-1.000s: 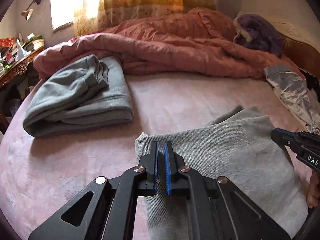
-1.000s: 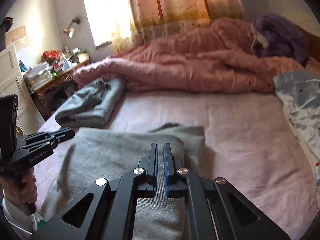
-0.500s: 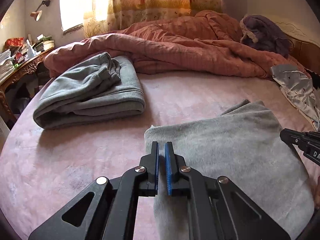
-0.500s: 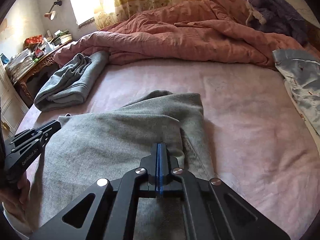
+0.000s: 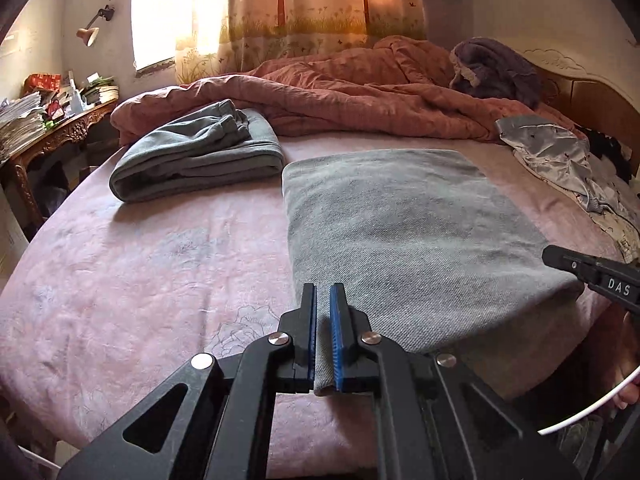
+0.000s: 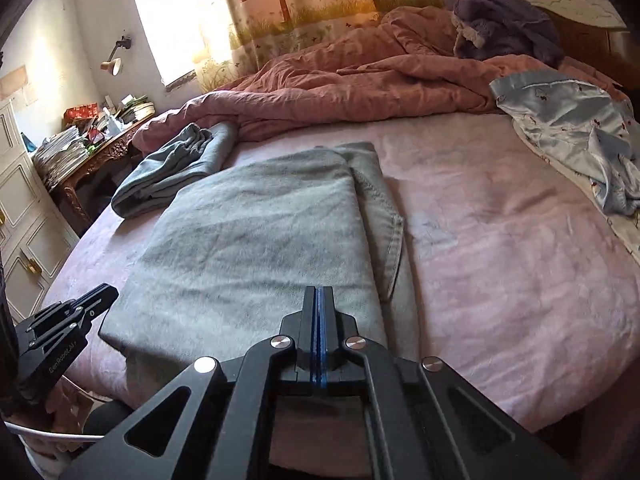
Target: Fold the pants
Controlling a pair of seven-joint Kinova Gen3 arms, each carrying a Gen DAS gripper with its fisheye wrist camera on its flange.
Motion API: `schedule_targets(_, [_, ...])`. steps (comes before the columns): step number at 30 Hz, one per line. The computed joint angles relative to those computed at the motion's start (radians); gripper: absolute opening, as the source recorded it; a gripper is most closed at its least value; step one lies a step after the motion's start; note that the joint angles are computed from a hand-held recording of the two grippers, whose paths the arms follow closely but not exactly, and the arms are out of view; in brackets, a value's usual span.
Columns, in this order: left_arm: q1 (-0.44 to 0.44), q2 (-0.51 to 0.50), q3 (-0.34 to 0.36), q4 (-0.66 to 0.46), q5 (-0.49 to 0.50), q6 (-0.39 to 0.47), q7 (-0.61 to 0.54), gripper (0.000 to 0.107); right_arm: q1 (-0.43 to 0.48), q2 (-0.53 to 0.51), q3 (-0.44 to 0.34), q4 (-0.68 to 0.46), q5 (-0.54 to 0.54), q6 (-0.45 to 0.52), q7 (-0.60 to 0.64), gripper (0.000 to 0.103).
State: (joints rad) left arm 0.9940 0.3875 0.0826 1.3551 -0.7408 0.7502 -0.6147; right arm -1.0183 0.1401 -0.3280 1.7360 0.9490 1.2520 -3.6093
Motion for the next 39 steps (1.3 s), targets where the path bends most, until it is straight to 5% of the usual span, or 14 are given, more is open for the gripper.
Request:
schedule_targets(3, [-0.091, 0.020, 0.068, -0.020, 0.109, -0.010, -0.094, 0.006, 0.019, -0.002, -0.005, 0.084, 0.043, -0.082, -0.122, 0.000])
schedule_targets(8, [-0.011, 0.031, -0.006, -0.033, 0.088, 0.020, -0.083, 0.006, 0.127, 0.038, -0.154, 0.061, 0.081, -0.015, -0.165, 0.000])
schedule_targets(10, [0.003, 0.036, -0.014, -0.042, 0.073, 0.039, -0.069, 0.010, 0.113, 0.053, -0.141, 0.023, 0.061, 0.019, -0.117, 0.000])
schedule_targets(13, [0.030, 0.041, -0.041, -0.047, 0.035, 0.077, 0.005, 0.033, 0.072, 0.049, -0.088, 0.013, 0.041, 0.016, -0.124, 0.000])
schedule_targets(18, [0.015, 0.041, -0.027, -0.047, 0.032, 0.080, 0.043, 0.034, 0.105, 0.058, -0.118, -0.026, 0.011, 0.041, -0.056, 0.000])
schedule_targets(23, [0.015, 0.033, -0.024, -0.032, 0.011, 0.071, 0.078, 0.039, 0.060, 0.015, -0.036, -0.016, -0.035, -0.011, -0.034, 0.000])
schedule_targets(26, [-0.032, -0.005, -0.016, 0.025, 0.051, 0.001, 0.111, 0.057, 0.009, -0.016, 0.002, 0.007, -0.019, -0.026, -0.089, 0.010])
schedule_targets(28, [-0.066, -0.027, -0.006, 0.061, 0.081, -0.049, 0.118, 0.065, -0.011, -0.029, -0.007, 0.026, 0.011, -0.017, -0.146, 0.037])
schedule_targets(31, [-0.068, -0.021, -0.002, 0.050, 0.083, -0.030, 0.113, 0.070, -0.100, -0.050, 0.049, 0.051, 0.031, 0.000, -0.197, 0.060])
schedule_targets(39, [-0.053, -0.012, -0.002, 0.040, 0.049, -0.001, 0.134, 0.072, -0.179, -0.256, 0.168, 0.328, 0.076, -0.296, -0.485, 0.065])
